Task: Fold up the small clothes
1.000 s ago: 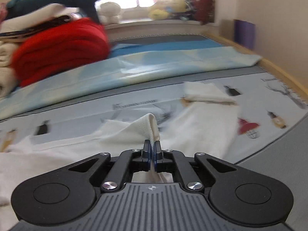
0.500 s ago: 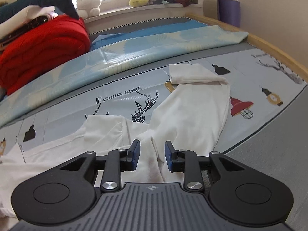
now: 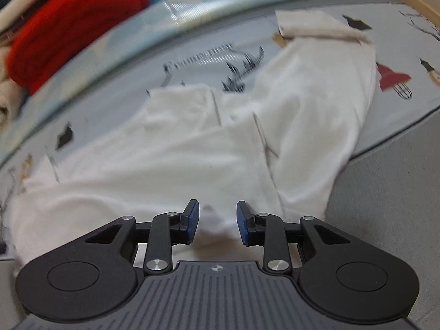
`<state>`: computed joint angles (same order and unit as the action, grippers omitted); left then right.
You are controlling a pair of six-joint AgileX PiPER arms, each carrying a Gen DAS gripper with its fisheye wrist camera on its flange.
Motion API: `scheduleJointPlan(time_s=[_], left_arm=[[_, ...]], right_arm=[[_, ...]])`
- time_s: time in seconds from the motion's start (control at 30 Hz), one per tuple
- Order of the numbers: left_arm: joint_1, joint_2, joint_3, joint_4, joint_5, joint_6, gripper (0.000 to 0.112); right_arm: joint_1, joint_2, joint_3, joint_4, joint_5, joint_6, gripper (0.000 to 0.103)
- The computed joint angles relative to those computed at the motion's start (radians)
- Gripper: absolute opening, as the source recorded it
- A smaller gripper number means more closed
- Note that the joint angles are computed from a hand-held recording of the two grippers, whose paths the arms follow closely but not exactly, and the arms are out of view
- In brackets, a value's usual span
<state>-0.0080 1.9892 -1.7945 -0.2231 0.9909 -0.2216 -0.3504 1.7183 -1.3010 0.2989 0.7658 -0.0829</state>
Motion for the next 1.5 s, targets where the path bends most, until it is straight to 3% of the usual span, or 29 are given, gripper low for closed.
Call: scheduleJointPlan(time_s=[0.23, 0.37, 0.47, 0.5, 0.53, 0.6, 0.8, 0.93, 1.0, 1.07, 1.13, 1.17, 1.2, 1.23, 1.33, 1.47, 1.5], left_arm=[[-0.015, 0.036, -0.033, -0.013, -0.034, -0.025, 0.052], [-0.015, 0.071, -0.049, 0.002, -0.062, -0.019, 0.053], [-0.016, 0.104, -0.076, 0.010, -0.046, -0.008, 0.042], [-0.014, 0.109, -0.081, 0.000, -0.043, 0.014, 0.015], [-0.017, 0.114, -0.092, 0.014, -0.041, 0.020, 0.003], [-0.025, 0.104, -0.083, 0.074, -0.077, 0.003, 0.002], [-0.031, 0.123, -0.108, 0.155, -0.083, -0.080, 0.000], [-0.021, 0.142, -0.183, 0.200, -0.024, -0.141, 0.008], [-0.029, 0.089, -0.134, 0.229, -0.088, -0.176, 0.009], [-0.046, 0.058, -0.108, 0.176, -0.139, -0.078, 0.009], [-0.041, 0.078, -0.136, 0.011, -0.094, 0.102, 0.016], [-0.051, 0.118, -0.190, -0.033, -0.014, 0.156, 0.021], [-0.063, 0.157, -0.244, -0.037, 0.078, 0.179, 0.035], [-0.089, 0.191, -0.258, -0.001, 0.130, 0.183, 0.039], [-0.203, 0.170, -0.217, 0.213, 0.116, 0.209, 0.042], [-0.201, 0.186, -0.267, 0.179, 0.159, 0.196, 0.042], [-0.200, 0.192, -0.275, 0.187, 0.164, 0.191, 0.042]], right_arm=[[-0.026, -0.012, -0.006, -0.001, -0.057, 0.011, 0.031], [-0.057, -0.003, -0.030, -0.031, -0.088, 0.068, 0.041], [-0.091, 0.008, -0.053, -0.048, -0.100, 0.117, 0.043], [-0.102, 0.010, -0.058, -0.045, -0.105, 0.131, 0.043], [-0.114, 0.014, -0.064, -0.042, -0.108, 0.144, 0.043], [-0.129, 0.022, -0.072, -0.049, -0.118, 0.177, 0.043], [-0.150, 0.051, -0.093, -0.095, -0.137, 0.264, 0.043], [-0.171, 0.084, -0.123, -0.091, -0.124, 0.294, 0.043], [-0.179, 0.099, -0.139, -0.109, -0.118, 0.319, 0.043], [-0.186, 0.118, -0.158, -0.148, -0.117, 0.365, 0.043], [-0.203, 0.142, -0.182, -0.166, -0.108, 0.401, 0.043], [-0.214, 0.156, -0.196, -0.164, -0.102, 0.412, 0.043], [-0.227, 0.170, -0.207, -0.155, -0.098, 0.418, 0.043], [-0.238, 0.184, -0.216, -0.146, -0.094, 0.423, 0.043], [-0.265, 0.212, -0.221, -0.086, -0.100, 0.396, 0.043], [-0.262, 0.217, -0.217, -0.045, -0.135, 0.328, 0.042], [-0.268, 0.220, -0.213, -0.008, -0.144, 0.294, 0.033]])
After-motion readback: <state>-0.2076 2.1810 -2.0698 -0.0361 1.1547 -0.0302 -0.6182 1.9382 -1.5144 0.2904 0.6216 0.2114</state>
